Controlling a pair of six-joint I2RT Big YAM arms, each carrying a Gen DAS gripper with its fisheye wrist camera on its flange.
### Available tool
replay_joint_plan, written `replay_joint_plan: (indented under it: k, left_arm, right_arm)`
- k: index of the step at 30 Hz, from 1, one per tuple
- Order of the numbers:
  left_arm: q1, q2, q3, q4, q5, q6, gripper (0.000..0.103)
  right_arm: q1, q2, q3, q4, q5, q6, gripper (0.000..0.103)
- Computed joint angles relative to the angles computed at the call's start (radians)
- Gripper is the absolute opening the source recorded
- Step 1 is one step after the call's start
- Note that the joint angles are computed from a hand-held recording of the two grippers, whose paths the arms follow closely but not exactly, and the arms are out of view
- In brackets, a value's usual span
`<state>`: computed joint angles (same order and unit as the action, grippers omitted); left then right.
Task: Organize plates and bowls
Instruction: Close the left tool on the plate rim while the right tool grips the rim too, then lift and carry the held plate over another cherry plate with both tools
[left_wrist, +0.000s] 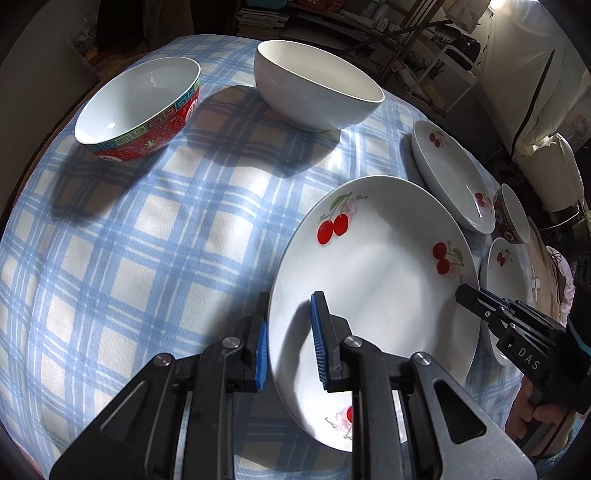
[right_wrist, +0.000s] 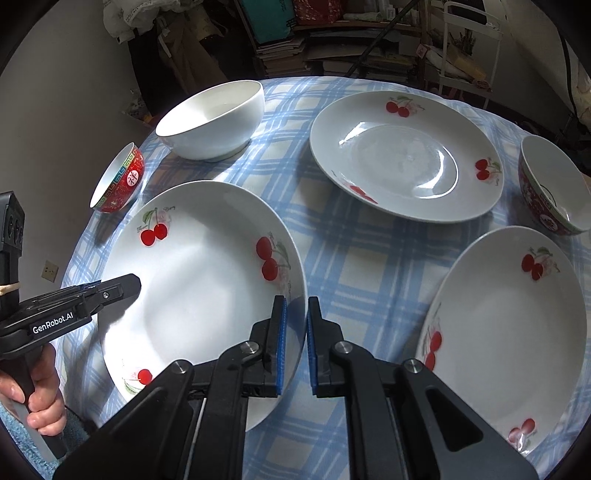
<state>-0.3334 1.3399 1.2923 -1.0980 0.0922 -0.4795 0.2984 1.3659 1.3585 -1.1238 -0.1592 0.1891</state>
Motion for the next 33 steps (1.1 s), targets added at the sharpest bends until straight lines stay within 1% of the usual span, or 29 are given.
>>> replay_joint_plan:
  k: [7,14,24,26,28,33]
  left_arm:
    - [-0.028,-0.046,-0.032,-0.016,-0.001,-0.004,0.021]
    - [-0.049,-0.062,-0.039,-0.037,-0.001,0.008,0.021]
    - [-0.081,-0.027,-0.042,-0.064,0.016,0.026,0.021]
    - [-0.087,-0.019,-0.042,-0.067,0.009,0.029,0.022]
    - [-0.091,-0.014,-0.039,-0.066,-0.001,0.034,0.022]
    - [-0.082,-0.007,-0.039,-0.057,0.013,0.027,0.022]
  right_arm:
    - [0.004,-0.049,-0.030,-0.022,0.021,0.009,0.012]
    - [0.000,-0.094,-0.071,-0.037,0.026,0.037,0.012]
    - [-0.011,-0.091,-0.096,-0.067,0.056,0.055,0.013]
    - [-0.014,-0.088,-0.105,-0.072,0.051,0.065,0.013]
    - [-0.018,-0.089,-0.111,-0.070,0.046,0.071,0.013]
    - [-0.014,-0.086,-0.106,-0.057,0.066,0.068,0.013]
